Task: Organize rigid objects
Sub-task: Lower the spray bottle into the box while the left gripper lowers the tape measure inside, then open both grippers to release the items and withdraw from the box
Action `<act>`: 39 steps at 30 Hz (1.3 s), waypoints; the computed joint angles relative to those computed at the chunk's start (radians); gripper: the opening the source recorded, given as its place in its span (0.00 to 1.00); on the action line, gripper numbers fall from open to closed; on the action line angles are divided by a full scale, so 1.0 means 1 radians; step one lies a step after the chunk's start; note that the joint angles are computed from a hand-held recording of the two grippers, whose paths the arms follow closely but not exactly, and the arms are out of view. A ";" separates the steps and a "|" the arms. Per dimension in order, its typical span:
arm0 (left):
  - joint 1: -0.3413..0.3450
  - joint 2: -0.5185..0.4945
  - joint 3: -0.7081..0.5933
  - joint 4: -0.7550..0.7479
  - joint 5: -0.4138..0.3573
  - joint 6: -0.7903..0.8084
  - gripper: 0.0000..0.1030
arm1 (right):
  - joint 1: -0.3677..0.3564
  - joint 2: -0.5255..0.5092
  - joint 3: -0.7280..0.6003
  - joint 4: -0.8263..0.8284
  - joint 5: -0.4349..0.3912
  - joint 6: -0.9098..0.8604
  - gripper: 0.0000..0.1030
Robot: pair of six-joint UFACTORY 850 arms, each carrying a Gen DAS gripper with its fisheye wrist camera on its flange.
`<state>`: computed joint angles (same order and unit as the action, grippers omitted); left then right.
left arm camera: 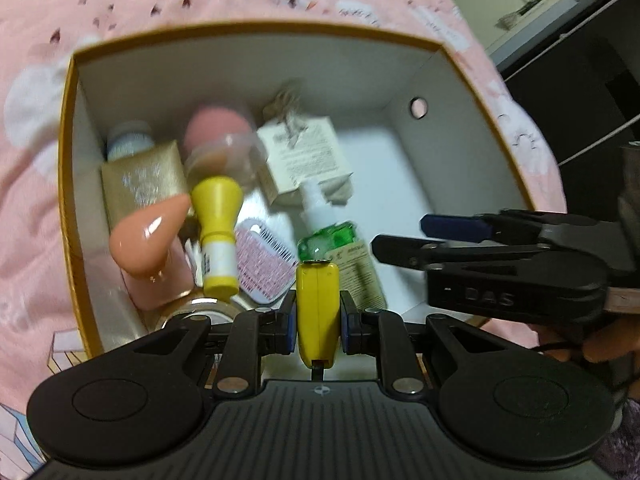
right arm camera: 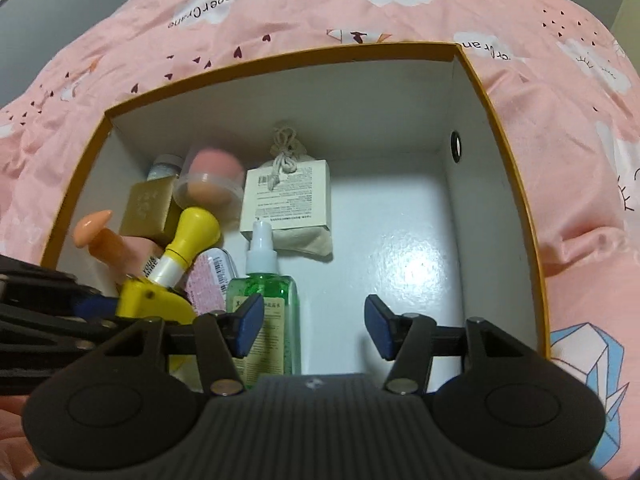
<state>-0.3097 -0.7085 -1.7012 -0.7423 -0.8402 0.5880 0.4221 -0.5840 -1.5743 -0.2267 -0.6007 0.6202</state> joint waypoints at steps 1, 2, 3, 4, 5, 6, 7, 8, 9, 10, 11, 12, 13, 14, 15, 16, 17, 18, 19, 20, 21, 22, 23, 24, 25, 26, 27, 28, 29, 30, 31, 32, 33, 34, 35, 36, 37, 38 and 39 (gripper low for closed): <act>-0.003 -0.006 -0.006 0.023 0.000 -0.027 0.21 | 0.001 -0.001 0.001 0.001 0.006 -0.002 0.54; -0.006 -0.012 -0.012 0.038 -0.002 -0.044 0.21 | 0.001 -0.002 0.003 0.004 0.012 -0.004 0.54; -0.008 -0.019 -0.018 0.052 -0.005 -0.059 0.21 | 0.001 -0.004 0.003 0.006 0.017 -0.005 0.54; -0.010 -0.025 -0.024 0.065 -0.012 -0.073 0.21 | 0.002 -0.007 0.002 0.009 0.020 -0.006 0.54; -0.013 -0.033 -0.033 0.083 -0.023 -0.086 0.21 | 0.001 -0.008 0.002 0.017 0.024 -0.013 0.54; -0.015 -0.039 -0.039 0.095 -0.029 -0.092 0.21 | 0.003 -0.008 0.007 0.017 0.030 -0.010 0.54; -0.017 -0.042 -0.042 0.100 -0.030 -0.097 0.21 | 0.003 -0.009 0.009 0.019 0.034 -0.012 0.55; -0.019 -0.046 -0.047 0.111 -0.029 -0.107 0.21 | 0.003 -0.009 0.011 0.019 0.038 -0.013 0.55; -0.017 -0.045 -0.047 0.107 -0.031 -0.104 0.22 | 0.004 -0.012 0.011 0.017 0.041 -0.009 0.56; -0.017 -0.046 -0.049 0.104 -0.034 -0.102 0.22 | 0.005 -0.012 0.013 0.016 0.043 -0.006 0.58; -0.018 -0.047 -0.051 0.105 -0.033 -0.103 0.22 | 0.004 -0.009 0.017 0.016 0.045 -0.005 0.58; -0.020 -0.046 -0.050 0.107 -0.029 -0.102 0.22 | 0.004 -0.008 0.020 0.017 0.046 -0.008 0.58; -0.020 -0.044 -0.048 0.105 -0.025 -0.100 0.22 | 0.004 -0.007 0.021 0.018 0.046 -0.008 0.58; -0.020 -0.043 -0.047 0.100 -0.025 -0.098 0.22 | 0.004 -0.006 0.022 0.017 0.046 -0.007 0.58; -0.017 -0.040 -0.045 0.087 -0.027 -0.091 0.24 | 0.004 -0.005 0.024 0.018 0.046 -0.007 0.58; -0.013 -0.036 -0.040 0.069 -0.026 -0.078 0.27 | 0.004 -0.003 0.025 0.018 0.047 -0.007 0.58; -0.009 -0.033 -0.040 0.059 -0.030 -0.067 0.29 | 0.004 -0.001 0.028 0.014 0.048 -0.003 0.58; -0.007 -0.025 -0.033 0.052 -0.021 -0.061 0.31 | 0.006 0.002 0.031 0.007 0.051 0.004 0.59; -0.006 -0.017 -0.026 0.053 -0.010 -0.057 0.31 | 0.007 0.001 0.031 -0.002 0.051 0.010 0.59; -0.005 -0.009 -0.020 0.054 0.000 -0.048 0.31 | 0.009 0.002 0.032 -0.010 0.050 0.017 0.59; -0.006 -0.003 -0.015 0.054 0.009 -0.043 0.31 | 0.010 0.003 0.034 -0.015 0.051 0.022 0.60; -0.007 0.003 -0.010 0.053 0.018 -0.041 0.31 | 0.011 0.003 0.034 -0.021 0.051 0.028 0.60; -0.006 0.011 -0.003 0.051 0.027 -0.037 0.31 | 0.012 0.004 0.034 -0.025 0.051 0.031 0.61; -0.005 0.020 0.005 0.047 0.037 -0.033 0.31 | 0.014 0.006 0.035 -0.029 0.053 0.037 0.63; -0.004 0.030 0.015 0.041 0.050 -0.028 0.33 | 0.017 0.011 0.037 -0.037 0.056 0.045 0.65; -0.004 0.040 0.025 0.034 0.063 -0.021 0.34 | 0.020 0.016 0.040 -0.049 0.059 0.056 0.66; -0.003 0.052 0.038 0.027 0.078 -0.014 0.37 | 0.022 0.022 0.043 -0.060 0.061 0.063 0.68; -0.003 0.066 0.051 0.021 0.096 -0.004 0.38 | 0.027 0.029 0.047 -0.084 0.062 0.080 0.69; -0.002 0.080 0.065 0.016 0.113 0.009 0.38 | 0.032 0.036 0.051 -0.110 0.062 0.099 0.71; -0.002 0.095 0.080 0.006 0.131 0.024 0.38 | 0.035 0.043 0.055 -0.128 0.063 0.112 0.73; -0.001 0.111 0.097 -0.007 0.151 0.044 0.38 | 0.039 0.053 0.063 -0.152 0.068 0.132 0.75; 0.001 0.129 0.114 -0.026 0.171 0.067 0.39 | 0.042 0.061 0.068 -0.170 0.073 0.148 0.76; 0.003 0.145 0.132 -0.054 0.190 0.099 0.40 | 0.046 0.071 0.076 -0.192 0.079 0.169 0.79; 0.009 0.167 0.158 -0.103 0.214 0.153 0.44 | 0.051 0.083 0.086 -0.219 0.088 0.196 0.80; 0.015 0.185 0.179 -0.155 0.235 0.209 0.45 | 0.055 0.095 0.096 -0.246 0.097 0.222 0.81; 0.023 0.214 0.210 -0.224 0.266 0.285 0.47 | 0.061 0.107 0.105 -0.274 0.105 0.248 0.83; 0.028 0.240 0.238 -0.277 0.301 0.353 0.48 | 0.066 0.119 0.113 -0.302 0.113 0.273 0.84; 0.032 0.264 0.262 -0.322 0.338 0.414 0.49 | 0.073 0.134 0.127 -0.342 0.126 0.309 0.84; 0.035 0.286 0.284 -0.366 0.375 0.472 0.52 | 0.079 0.144 0.135 -0.371 0.132 0.335 0.84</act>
<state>-0.2747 -0.4224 -1.4170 -1.1079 -0.4649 1.0602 0.5012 -0.4398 -1.4393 -0.5977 -0.4686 0.9549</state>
